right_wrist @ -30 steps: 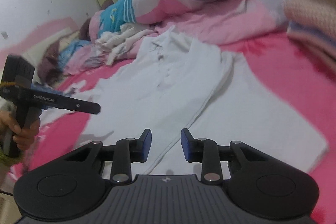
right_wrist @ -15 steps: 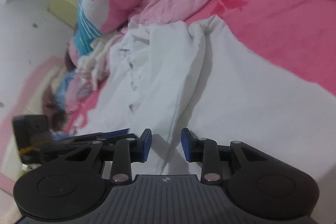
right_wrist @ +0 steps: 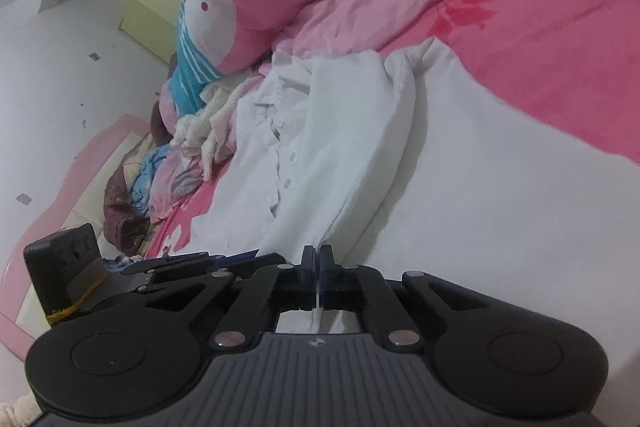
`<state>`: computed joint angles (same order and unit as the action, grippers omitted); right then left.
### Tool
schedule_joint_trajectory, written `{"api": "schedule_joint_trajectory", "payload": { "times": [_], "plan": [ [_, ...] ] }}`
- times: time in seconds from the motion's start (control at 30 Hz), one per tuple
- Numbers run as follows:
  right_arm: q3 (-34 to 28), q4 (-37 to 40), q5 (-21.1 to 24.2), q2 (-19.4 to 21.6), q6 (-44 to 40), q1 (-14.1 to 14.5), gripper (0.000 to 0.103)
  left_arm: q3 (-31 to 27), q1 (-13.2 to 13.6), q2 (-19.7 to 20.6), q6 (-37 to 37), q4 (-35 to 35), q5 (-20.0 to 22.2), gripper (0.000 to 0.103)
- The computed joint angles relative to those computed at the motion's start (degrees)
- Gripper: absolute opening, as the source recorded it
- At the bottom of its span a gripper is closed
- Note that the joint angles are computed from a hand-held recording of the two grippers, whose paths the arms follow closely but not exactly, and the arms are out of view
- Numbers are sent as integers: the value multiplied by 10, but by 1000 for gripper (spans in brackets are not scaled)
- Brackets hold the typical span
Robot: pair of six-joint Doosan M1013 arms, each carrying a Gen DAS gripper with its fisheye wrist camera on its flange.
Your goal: Fold clothes
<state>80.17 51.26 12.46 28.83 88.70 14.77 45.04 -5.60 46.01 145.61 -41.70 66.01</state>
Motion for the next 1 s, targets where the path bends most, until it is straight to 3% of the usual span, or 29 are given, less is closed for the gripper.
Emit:
{"api": "schedule_joint_trajectory", "payload": {
  "times": [0.13,0.33,0.43,0.7,0.83,1.0],
  "plan": [
    [11,-33,-8,-10,27,1,0,-12,4,3,-15,3,-9,5],
    [11,-223,3,-13,196,5,0,-25,5,13,-47,34,-26,5],
    [7,-322,11,-13,281,9,0,-44,10,25,-74,22,5,6],
    [14,-311,12,-13,280,8,0,-90,29,51,-135,-51,141,11],
    [12,-320,13,-12,287,8,0,-87,23,49,-128,-36,164,11],
    [12,-327,12,-12,293,9,0,-69,18,40,-120,-20,147,11]
  ]
}}
